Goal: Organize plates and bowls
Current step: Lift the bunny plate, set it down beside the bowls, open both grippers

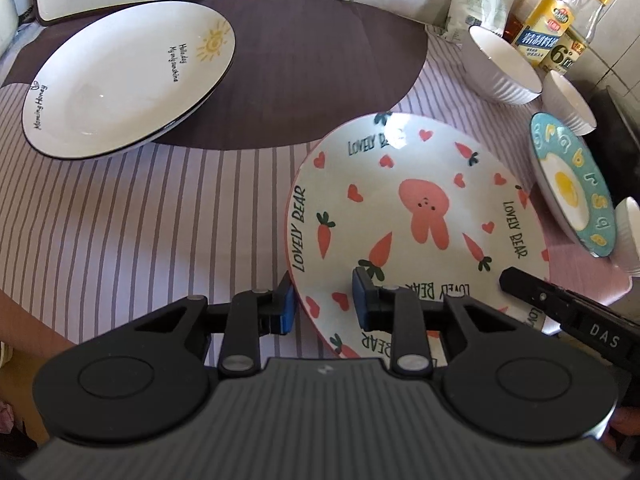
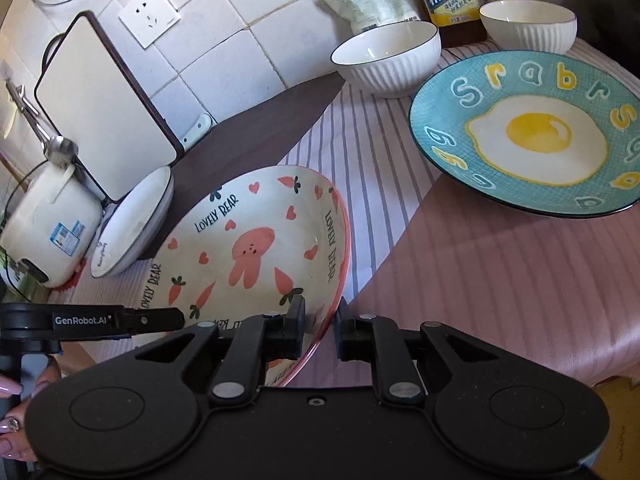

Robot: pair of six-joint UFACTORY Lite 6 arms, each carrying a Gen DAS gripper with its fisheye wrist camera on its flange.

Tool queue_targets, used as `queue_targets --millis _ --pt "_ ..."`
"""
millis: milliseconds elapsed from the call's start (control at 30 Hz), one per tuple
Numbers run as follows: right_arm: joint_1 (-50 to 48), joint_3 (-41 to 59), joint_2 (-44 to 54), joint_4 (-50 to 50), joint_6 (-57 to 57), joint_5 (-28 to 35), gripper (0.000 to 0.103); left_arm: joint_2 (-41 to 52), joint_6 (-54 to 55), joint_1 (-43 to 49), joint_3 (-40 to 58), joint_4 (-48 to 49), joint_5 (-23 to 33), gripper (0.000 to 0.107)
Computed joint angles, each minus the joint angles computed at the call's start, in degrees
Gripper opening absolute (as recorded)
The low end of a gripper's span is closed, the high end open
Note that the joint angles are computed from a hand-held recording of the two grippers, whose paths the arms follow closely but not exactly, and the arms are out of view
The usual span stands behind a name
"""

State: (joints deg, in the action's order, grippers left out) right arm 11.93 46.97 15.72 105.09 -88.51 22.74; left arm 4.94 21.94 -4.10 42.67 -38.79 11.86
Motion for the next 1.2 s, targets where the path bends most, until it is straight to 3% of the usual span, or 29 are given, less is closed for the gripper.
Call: queue_targets --millis 400,600,933,1200 --pt "-1.2 7.9 3.1 -6.1 3.2 0.2 0.019 0.9 -17.4 -1.8 7.3 20.3 0.4 0.027" --pt "-0.5 18.1 9.2 -9.1 6.3 0.2 0.020 8.2 -15.6 0.9 18.4 21.9 2.8 0.027" --pt "1.9 40.6 24.8 -21.1 21.2 -0.4 0.020 22.8 -12.9 4.5 36.4 23.7 4.9 0.027" --pt "4.0 57.7 36.2 -38.4 41.0 -0.8 0.021 33.0 -12.0 5.9 46.7 23.5 6.7 0.027"
